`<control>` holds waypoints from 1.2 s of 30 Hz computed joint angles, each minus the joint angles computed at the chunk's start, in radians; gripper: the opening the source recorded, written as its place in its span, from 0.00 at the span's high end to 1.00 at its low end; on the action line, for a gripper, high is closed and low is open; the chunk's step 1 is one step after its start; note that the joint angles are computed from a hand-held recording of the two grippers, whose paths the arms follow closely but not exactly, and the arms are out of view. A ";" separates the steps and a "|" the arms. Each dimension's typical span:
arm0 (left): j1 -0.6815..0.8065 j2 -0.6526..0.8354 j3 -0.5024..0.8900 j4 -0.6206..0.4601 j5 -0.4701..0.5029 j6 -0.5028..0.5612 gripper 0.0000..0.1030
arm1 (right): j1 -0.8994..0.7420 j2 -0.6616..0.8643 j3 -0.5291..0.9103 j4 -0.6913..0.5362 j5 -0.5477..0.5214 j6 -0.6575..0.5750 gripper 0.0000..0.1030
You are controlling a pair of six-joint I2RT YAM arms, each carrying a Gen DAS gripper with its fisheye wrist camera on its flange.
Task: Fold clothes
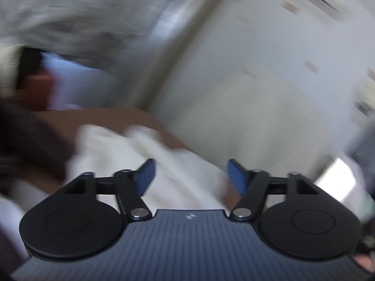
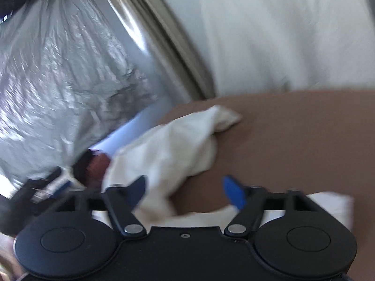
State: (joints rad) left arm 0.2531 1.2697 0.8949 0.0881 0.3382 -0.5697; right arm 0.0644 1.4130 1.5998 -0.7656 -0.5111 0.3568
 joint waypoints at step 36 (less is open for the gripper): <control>-0.608 -0.028 0.054 -0.067 0.214 -0.101 0.58 | -0.309 -0.223 0.021 -0.251 -0.484 -0.341 0.75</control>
